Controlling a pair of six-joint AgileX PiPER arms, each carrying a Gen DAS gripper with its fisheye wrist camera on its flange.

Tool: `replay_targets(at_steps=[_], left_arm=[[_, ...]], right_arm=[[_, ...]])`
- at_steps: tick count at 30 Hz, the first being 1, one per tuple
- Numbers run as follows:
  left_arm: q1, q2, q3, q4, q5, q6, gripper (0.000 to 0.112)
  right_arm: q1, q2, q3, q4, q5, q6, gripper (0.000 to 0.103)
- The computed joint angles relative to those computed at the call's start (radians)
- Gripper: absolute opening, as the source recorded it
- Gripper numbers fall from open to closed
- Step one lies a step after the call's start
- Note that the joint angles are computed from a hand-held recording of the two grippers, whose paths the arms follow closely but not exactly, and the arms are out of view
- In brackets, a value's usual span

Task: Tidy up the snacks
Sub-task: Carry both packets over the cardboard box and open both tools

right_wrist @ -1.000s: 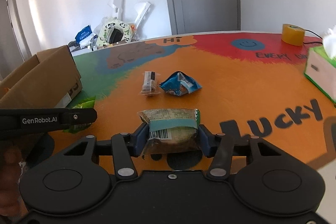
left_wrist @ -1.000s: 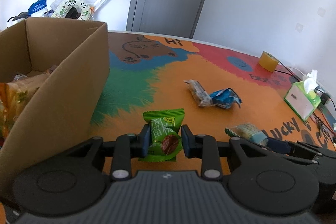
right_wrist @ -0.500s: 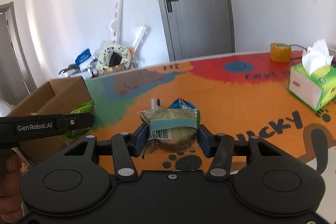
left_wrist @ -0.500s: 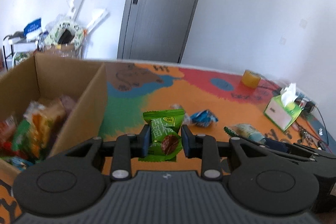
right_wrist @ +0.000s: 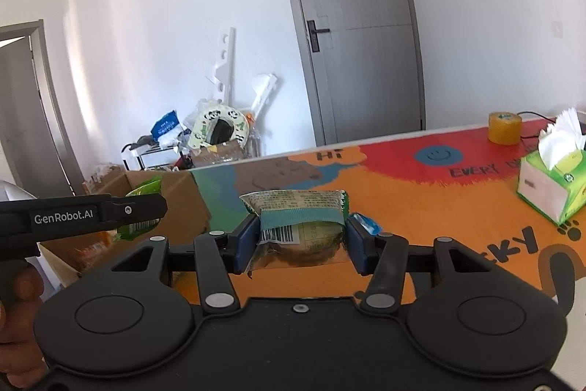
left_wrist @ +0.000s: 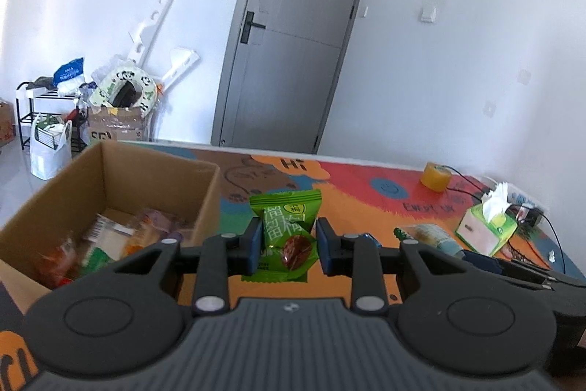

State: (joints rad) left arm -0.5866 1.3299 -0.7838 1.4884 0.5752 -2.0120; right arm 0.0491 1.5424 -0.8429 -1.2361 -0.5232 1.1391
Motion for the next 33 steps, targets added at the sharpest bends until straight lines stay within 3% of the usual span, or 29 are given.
replay_targets(at_steps=[14,23,33], left_arm=[[0.087,-0.13,0.091,0.019,-0.014,-0.009,0.03],[0.213,-0.178,0.133,0.032,-0.081,-0.003,0.03],[0.38,-0.151,0.128,0.052,-0.189,-0.002,0.03]], right_arm=[[0.126,-0.034,0.004,0.083,0.056,-0.067,0.051],[0.221,0.014,-0.049,0.119,0.104,-0.095,0.051],[0.298,0.068,-0.11,0.126,0.135,-0.087,0.051]])
